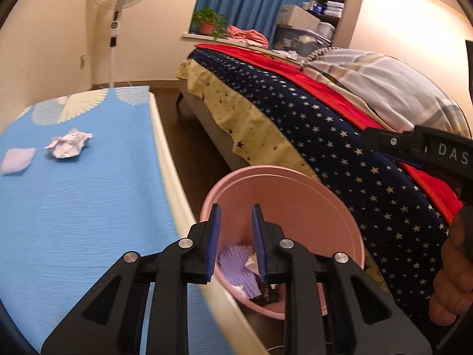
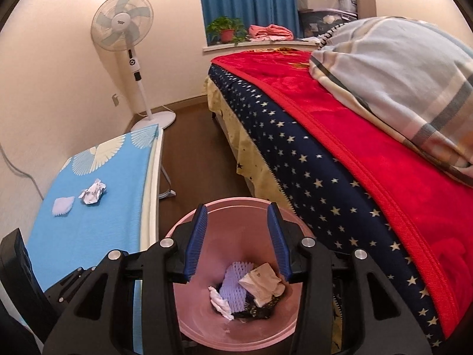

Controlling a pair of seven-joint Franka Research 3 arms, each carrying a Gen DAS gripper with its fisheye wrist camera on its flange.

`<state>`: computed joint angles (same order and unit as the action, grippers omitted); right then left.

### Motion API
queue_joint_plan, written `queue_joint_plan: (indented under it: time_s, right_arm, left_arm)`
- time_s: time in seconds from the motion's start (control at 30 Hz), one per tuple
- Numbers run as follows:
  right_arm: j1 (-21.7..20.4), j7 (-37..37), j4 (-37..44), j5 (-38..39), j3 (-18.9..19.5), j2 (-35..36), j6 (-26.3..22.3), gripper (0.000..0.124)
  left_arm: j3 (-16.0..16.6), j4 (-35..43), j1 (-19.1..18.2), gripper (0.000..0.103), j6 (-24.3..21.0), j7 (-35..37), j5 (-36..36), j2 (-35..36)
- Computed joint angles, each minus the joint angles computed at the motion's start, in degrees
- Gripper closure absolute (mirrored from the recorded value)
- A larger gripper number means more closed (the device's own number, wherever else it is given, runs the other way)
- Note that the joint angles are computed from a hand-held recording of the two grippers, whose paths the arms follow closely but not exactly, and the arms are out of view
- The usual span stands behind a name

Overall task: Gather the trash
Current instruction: 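Open both grippers over the pink bin, dropping the tissue and paper, then move both grippers back over the white foam pad and crumpled foil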

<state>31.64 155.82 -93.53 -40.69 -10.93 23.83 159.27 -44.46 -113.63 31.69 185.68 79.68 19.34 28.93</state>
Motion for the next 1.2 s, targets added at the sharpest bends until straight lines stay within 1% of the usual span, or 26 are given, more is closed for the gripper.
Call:
queue_joint_plan:
  time_s: [0.1, 0.27, 0.3, 0.47, 0.8, 0.93, 1.0, 1.03, 1.13, 1.17, 1.2]
  right_arm:
    - [0.29, -0.78, 1.52, 0.29, 0.33, 1.01, 0.17, 0.081]
    - [1.12, -3.22, 4.92, 1.99, 0.45, 3.60, 0.91, 0.081]
    - [1.34, -3.96, 5.89, 2.54, 0.48, 4.33, 0.97, 0.081]
    - [2.43, -7.97, 10.46, 6.42, 0.43, 7.76, 1.26, 0.081]
    - [4.10, -15.98, 20.55, 14.71, -0.03, 15.15, 0.21, 0.081]
    - [4.54, -18.85, 24.06, 17.37, -0.17, 17.93, 0.49, 0.084]
    - [4.65, -20.19, 26.13, 18.85, -0.09, 19.64, 0.88, 0.087]
    - [4.56, -21.04, 27.24, 19.75, 0.15, 20.52, 0.95, 0.091]
    - [3.63, -24.16, 31.59, 23.49, 2.00, 23.95, 1.60, 0.098]
    - [3.55, -25.07, 32.88, 24.66, 2.27, 24.91, 1.62, 0.099]
    - [3.35, -26.05, 34.79, 25.98, 2.77, 26.31, 1.62, 0.100]
  left_arm:
    - [2.11, -0.63, -0.69, 0.081, 0.96, -1.21, -0.32, -1.24]
    - [4.87, -1.24, -0.76, 0.081, 2.28, -4.07, 0.28, -2.71]
    - [5.20, -1.20, -0.71, 0.081, 2.37, -4.63, 0.62, -2.77]
    - [9.02, -1.11, -2.24, 0.081, 2.63, -7.35, 1.69, -3.95]
    - [12.15, -0.96, -2.04, 0.081, 2.66, -9.59, 2.28, -4.41]
    - [14.22, -1.25, -2.82, 0.081, 2.97, -10.65, 2.11, -4.96]
    - [16.11, -1.46, -3.92, 0.081, 3.14, -11.48, 1.83, -5.45]
    - [17.28, -1.64, -4.73, 0.081, 3.30, -11.90, 1.68, -5.78]
    - [23.42, -1.93, -9.40, 0.081, 3.98, -13.52, 0.78, -6.78]
    - [26.06, -2.07, -11.41, 0.081, 4.28, -14.30, 0.15, -7.09]
    - [27.84, -2.19, -12.84, 0.081, 4.53, -14.91, -0.18, -7.29]
